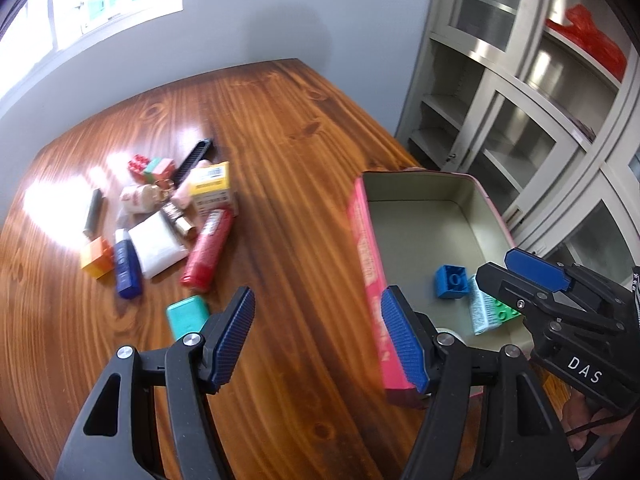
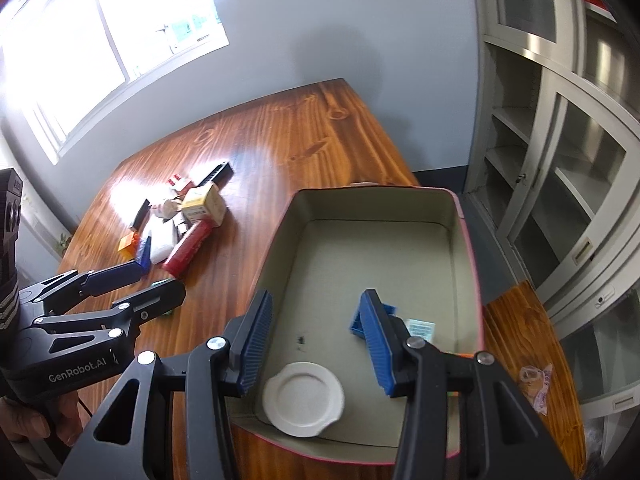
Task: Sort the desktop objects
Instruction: 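Move both tools back over the items on the table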
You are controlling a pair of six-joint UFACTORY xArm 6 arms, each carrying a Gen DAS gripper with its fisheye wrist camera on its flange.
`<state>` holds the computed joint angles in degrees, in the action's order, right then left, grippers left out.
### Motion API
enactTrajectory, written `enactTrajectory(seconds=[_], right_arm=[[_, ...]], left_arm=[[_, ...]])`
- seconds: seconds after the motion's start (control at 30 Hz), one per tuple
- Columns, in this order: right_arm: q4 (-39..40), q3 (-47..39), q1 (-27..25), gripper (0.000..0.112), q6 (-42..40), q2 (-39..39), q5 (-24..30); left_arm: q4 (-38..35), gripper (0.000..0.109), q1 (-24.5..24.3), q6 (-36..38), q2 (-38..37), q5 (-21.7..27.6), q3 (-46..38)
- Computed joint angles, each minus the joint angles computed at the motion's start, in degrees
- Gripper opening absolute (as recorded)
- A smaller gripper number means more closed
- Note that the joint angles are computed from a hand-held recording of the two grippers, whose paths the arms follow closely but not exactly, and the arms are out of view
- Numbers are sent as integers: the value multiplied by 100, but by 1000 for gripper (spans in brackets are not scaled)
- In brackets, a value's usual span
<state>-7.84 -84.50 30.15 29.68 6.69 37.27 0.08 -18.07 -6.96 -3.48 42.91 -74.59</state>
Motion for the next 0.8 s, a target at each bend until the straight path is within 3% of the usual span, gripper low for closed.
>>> enactTrajectory(seconds=[0.43,0.8], right_arm=[[52,-873,462,55,78,705,293],[-22,-1915,788,72,316,1475,757]], left_arm=[[-66,69,657,160,-342,173,351],[-621,69,1399,519,-346,351,431]])
